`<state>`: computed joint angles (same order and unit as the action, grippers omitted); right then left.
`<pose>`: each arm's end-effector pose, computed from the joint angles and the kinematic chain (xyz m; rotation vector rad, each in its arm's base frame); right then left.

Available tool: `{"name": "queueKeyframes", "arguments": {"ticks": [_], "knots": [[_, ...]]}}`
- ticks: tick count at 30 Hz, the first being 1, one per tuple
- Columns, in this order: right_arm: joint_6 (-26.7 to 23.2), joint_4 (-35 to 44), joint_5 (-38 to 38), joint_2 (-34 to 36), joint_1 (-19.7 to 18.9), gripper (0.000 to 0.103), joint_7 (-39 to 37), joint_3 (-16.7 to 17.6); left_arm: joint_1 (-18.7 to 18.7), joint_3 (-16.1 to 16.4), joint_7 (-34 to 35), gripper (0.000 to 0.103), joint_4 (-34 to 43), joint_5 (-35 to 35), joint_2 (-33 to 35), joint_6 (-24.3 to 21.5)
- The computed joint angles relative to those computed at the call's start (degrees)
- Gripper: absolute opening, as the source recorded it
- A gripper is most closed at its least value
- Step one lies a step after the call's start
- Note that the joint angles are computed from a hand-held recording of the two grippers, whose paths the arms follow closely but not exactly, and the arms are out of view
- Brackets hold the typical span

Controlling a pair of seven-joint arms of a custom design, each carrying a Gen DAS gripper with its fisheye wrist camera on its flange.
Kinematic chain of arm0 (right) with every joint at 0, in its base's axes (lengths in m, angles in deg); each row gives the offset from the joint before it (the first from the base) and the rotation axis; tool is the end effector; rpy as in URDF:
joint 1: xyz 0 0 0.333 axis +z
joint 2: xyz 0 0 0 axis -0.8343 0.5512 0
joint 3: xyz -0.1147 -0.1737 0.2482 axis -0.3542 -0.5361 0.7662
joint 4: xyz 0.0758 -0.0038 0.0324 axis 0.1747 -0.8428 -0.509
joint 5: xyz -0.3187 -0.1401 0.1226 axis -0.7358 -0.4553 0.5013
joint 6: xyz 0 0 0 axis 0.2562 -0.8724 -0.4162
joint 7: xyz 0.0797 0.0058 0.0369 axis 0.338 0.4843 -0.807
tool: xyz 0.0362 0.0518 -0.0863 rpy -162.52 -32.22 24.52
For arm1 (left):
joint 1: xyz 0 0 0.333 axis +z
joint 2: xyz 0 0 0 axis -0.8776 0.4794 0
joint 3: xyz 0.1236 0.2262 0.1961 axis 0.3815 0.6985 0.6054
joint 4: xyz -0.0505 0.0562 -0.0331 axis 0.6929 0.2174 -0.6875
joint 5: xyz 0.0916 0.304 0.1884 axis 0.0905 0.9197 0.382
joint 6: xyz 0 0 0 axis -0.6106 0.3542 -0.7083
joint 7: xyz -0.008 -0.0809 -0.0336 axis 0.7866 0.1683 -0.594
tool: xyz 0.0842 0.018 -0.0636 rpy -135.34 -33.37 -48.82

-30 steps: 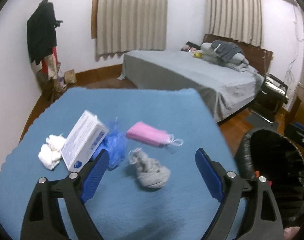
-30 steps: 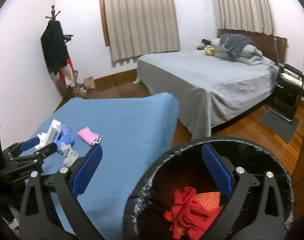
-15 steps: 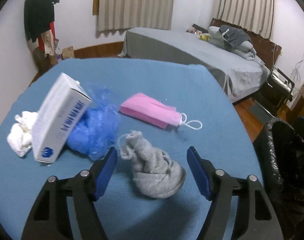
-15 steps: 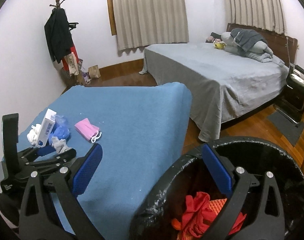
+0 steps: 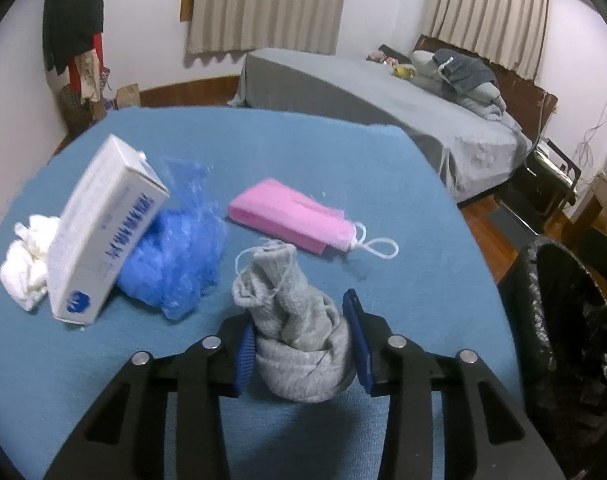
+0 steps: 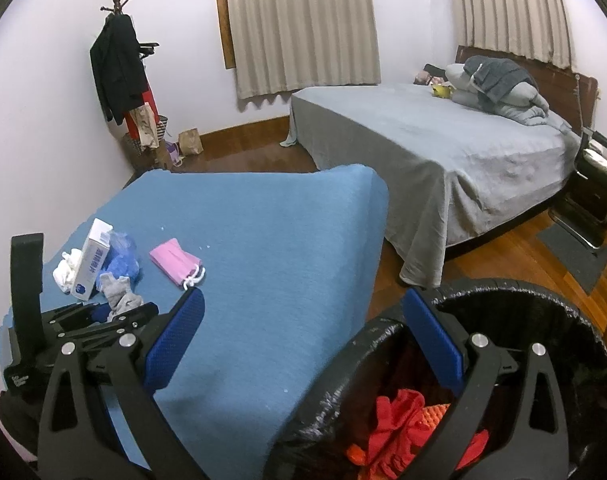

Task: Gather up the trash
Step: 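Grasp the pink face mask with the right gripper while the left holds the sock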

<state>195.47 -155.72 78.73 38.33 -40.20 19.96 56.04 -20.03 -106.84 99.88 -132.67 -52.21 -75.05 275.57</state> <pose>0.5026 0.1191 0.4386 -1.9468 1.1191 -0.4448 0.4022 -0.0935 0.3944 -2.0642 1.4196 -0.7376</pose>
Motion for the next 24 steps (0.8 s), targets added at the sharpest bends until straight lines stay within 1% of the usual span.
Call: {"name": "queueKeyframes", "arguments": {"ticks": [7,10,14,17,19,21,23,24], "knots": [[0.2,2.6,-0.3,1.6,1.2,0.097,0.5,1.2,-3.3,5.2,0.3,0.040,-2.0,-0.4,-6.3,-0.9],[0.2,4.1,-1.6,2.9,1.9,0.097,2.7,1.8,-3.5,6.6,0.5,0.040,-2.4,0.2,-8.7,-1.8],[1.7,6.4,-2.4,5.7,3.0,0.097,4.5,3.1,-3.4,8.6,1.1,0.040,-3.2,1.3,-9.8,-1.7],[2.9,7.9,-5.3,8.3,3.9,0.096,7.3,4.2,-2.7,9.4,1.8,0.040,-4.1,1.7,-10.6,-1.5],[3.3,8.7,-8.7,10.1,4.3,0.096,10.3,4.9,-1.8,9.8,2.1,0.040,-4.8,1.7,-11.1,-1.1],[3.5,9.7,-12.8,12.1,4.7,0.093,13.9,5.5,-1.3,10.3,2.7,0.040,-5.5,1.3,-11.4,-0.5],[3.6,10.5,-16.4,13.8,4.7,0.091,17.5,6.1,-0.1,9.3,3.0,0.040,-5.4,0.8,-11.3,-0.2],[3.7,10.9,-18.4,14.6,4.7,0.087,19.5,6.3,0.4,8.8,3.2,0.040,-5.4,0.5,-11.3,-0.1]]}}
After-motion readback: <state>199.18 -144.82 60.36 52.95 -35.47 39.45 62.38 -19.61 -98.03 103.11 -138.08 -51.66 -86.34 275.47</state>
